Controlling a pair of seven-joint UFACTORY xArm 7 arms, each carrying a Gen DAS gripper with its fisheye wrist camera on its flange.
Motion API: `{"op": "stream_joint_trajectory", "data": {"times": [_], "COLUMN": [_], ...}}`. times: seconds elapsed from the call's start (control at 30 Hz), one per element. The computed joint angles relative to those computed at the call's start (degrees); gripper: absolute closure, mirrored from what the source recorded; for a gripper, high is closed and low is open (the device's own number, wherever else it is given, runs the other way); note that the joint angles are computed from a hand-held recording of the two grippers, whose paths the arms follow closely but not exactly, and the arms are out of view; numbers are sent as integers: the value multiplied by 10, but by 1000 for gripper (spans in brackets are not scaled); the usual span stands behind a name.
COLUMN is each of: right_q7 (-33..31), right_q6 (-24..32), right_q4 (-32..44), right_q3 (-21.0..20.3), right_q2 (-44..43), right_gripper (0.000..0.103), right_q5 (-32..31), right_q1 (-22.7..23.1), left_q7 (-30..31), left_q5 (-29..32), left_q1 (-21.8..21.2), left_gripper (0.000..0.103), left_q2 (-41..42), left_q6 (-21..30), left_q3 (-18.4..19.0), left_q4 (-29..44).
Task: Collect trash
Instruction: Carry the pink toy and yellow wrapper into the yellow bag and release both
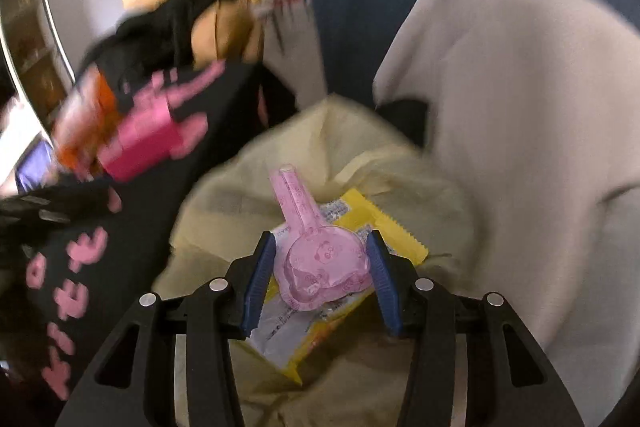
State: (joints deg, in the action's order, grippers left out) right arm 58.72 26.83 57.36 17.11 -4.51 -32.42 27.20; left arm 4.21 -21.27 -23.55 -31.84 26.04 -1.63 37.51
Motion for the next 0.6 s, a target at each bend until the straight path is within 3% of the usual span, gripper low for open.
{"op": "stream_joint_trajectory", "data": {"times": [0.1, 0.2, 0.5, 0.6], "right_q7": [-37, -20, 14, 22], "right_q6": [38, 77, 83, 73], "right_q4": [46, 72, 42, 15], "right_q3": [-2, -16, -21, -15], "right_q2": [59, 83, 49, 19], "right_gripper": [58, 58, 58, 46], "right_q5": [24, 9, -11, -2], "right_q1": [16, 36, 50, 46], "left_q7": [0, -9, -14, -18], "left_q5": [17, 31, 25, 25], "left_q1": [16, 29, 43, 54], "left_gripper": [45, 45, 45, 44], "left_q2": [-50, -81, -146, -161], "left_q6": [4, 12, 28, 34], "left_q3": [0, 3, 40, 47], "left_q4": [-32, -53, -108, -118]}}
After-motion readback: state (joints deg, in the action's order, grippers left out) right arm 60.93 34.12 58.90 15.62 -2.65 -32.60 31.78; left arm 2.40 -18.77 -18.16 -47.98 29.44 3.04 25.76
